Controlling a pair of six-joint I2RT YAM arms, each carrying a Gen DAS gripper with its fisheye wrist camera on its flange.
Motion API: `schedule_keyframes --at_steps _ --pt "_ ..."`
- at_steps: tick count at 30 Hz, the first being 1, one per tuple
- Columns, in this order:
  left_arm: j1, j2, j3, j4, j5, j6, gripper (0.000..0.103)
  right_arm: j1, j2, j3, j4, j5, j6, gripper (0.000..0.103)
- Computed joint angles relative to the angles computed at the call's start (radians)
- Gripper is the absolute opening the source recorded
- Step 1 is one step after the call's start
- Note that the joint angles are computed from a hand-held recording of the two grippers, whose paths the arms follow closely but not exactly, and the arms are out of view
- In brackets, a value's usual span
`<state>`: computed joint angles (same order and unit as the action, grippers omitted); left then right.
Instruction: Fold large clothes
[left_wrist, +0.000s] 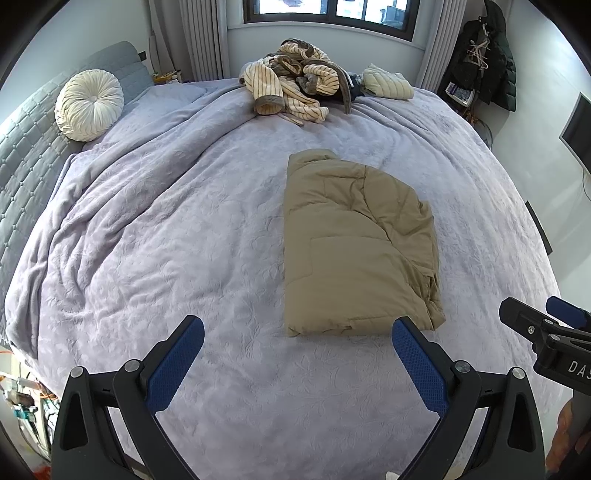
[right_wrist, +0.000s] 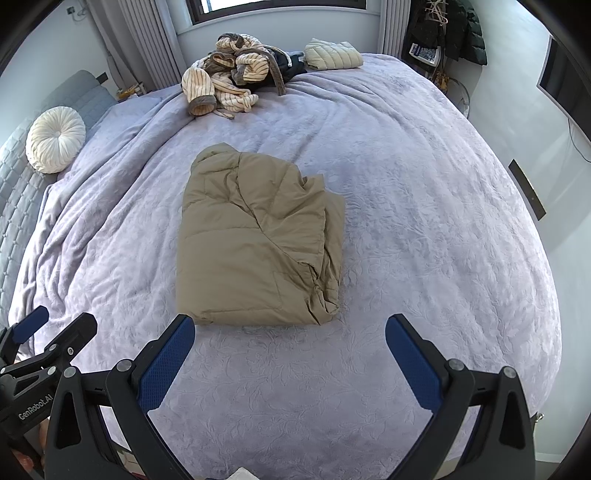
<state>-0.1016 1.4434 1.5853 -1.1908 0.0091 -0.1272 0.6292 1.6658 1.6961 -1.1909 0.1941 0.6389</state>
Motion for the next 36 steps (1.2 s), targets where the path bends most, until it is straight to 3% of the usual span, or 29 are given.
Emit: schedule_keyframes --at_steps 36 --pt "0.015 0.014 -0.005 0.014 0.0 0.009 0.102 -0.008 0.005 0.008 -0.004 -0.003 -0.011 0.103"
